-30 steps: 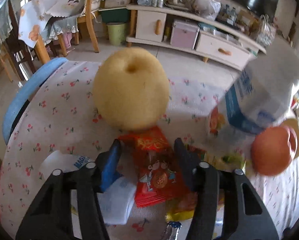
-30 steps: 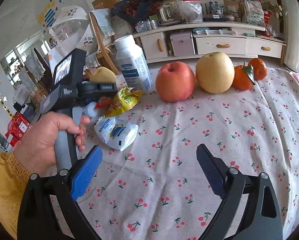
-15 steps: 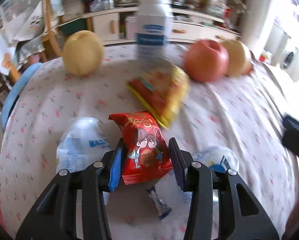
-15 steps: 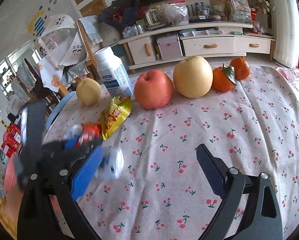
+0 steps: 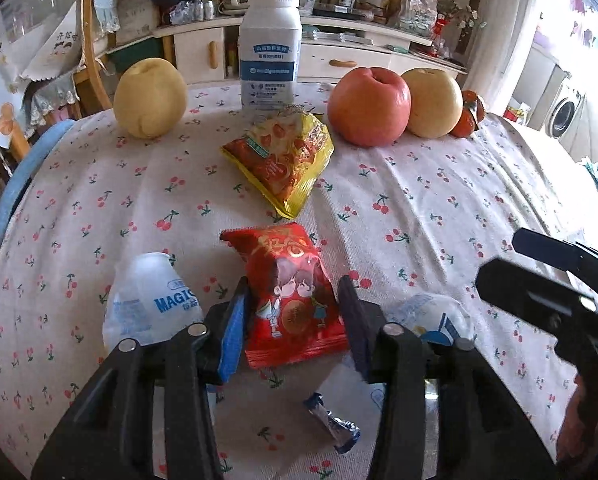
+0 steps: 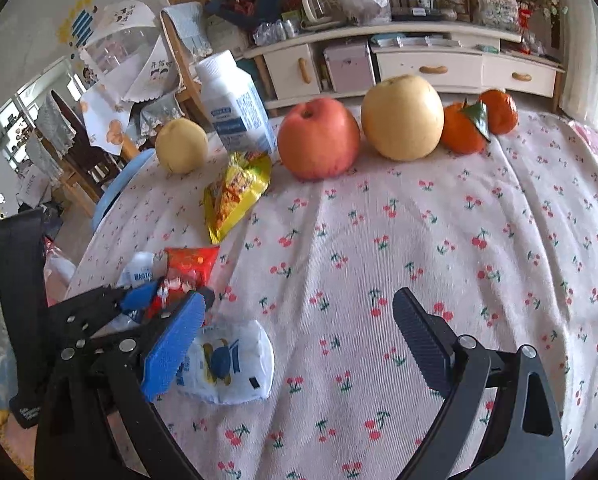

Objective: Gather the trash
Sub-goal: 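Close the right tool on the white MAGICDAY bag while the left tool holds the red packet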

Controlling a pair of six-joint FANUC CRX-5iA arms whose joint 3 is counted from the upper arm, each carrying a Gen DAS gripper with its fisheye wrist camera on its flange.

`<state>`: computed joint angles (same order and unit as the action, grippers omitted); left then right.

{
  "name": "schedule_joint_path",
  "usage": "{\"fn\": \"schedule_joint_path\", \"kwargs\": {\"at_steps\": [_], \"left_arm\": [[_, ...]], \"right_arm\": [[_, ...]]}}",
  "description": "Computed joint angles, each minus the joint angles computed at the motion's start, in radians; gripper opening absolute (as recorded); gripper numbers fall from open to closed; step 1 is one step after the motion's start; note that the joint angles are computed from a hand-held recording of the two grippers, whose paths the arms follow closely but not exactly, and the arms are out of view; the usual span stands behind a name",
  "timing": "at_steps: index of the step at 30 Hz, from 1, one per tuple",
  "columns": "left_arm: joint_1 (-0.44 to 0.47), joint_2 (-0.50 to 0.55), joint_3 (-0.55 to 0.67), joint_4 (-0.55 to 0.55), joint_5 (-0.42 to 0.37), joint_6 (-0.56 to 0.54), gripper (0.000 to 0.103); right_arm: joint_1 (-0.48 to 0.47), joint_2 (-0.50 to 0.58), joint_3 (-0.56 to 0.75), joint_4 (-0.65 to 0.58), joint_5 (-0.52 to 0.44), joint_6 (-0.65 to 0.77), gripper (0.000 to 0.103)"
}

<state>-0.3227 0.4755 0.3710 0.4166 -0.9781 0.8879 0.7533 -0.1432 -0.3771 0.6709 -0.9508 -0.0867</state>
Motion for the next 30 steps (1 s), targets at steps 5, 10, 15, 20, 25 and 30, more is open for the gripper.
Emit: {"fn": "schedule_joint_path", "kwargs": {"at_steps": [5, 10, 15, 20, 25, 30], "left_arm": [[0.005, -0.03, -0.048, 0.011, 0.028, -0.009, 0.04], [0.031, -0.071, -0.107, 0.063, 0.049, -0.033, 0.038], [0.071, -0.129, -0.177, 0.139, 0.063, -0.064, 0.038], [0.123, -0.192, -0.25, 0.197, 0.08, -0.103, 0.039], [0.187, -0.236, -0.317, 0.27, 0.124, -0.148, 0.039], [0.242, -0.225, -0.318, 0.319, 0.139, -0.154, 0.039]], "right_arm": [[0.015, 0.004, 0.008, -0.029, -0.004, 0.046, 0.094], [0.019, 0.006, 0.01, -0.043, 0.022, 0.083, 0.094], [0.025, 0.031, 0.032, -0.043, 0.007, 0.116, 0.094], [0.022, 0.034, 0.021, 0.005, 0.022, 0.094, 0.094], [0.01, 0.035, 0.013, 0.018, 0.086, 0.067, 0.094], [0.027, 0.055, 0.026, 0.084, 0.149, 0.052, 0.094]]}}
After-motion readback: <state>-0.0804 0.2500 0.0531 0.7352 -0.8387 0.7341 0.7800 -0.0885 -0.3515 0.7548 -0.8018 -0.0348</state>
